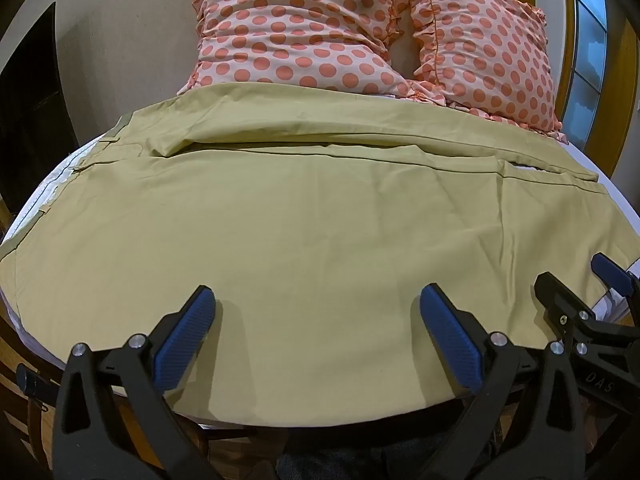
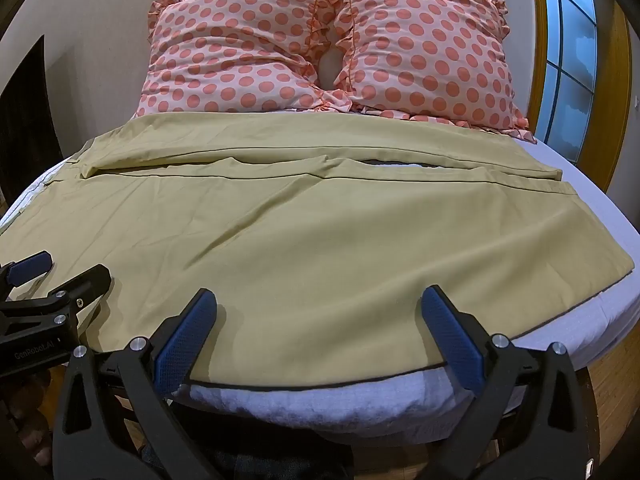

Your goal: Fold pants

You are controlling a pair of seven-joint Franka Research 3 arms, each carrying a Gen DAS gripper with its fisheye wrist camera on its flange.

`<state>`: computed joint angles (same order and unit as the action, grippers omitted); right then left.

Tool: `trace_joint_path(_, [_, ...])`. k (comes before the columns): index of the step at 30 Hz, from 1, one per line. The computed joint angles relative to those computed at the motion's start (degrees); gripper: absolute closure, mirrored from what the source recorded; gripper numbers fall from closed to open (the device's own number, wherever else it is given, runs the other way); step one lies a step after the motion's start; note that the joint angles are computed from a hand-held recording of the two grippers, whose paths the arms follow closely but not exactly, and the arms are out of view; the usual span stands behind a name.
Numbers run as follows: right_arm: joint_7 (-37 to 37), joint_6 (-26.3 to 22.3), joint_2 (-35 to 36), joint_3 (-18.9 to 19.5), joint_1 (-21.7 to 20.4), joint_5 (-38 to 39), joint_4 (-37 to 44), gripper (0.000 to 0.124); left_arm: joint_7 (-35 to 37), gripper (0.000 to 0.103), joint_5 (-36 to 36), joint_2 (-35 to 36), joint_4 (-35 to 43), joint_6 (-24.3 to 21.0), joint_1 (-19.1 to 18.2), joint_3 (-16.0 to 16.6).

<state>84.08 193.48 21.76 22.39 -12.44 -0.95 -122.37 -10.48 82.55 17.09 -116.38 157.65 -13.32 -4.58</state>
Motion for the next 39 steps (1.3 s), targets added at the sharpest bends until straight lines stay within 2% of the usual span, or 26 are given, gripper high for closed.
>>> trace_joint_path(39, [0.9, 0.4, 0.0, -0.3, 0.1, -0.9, -0.2, 0.022, -0.3, 0.002, 0.4, 0.0, 0.0, -0.1, 0.0, 0.0])
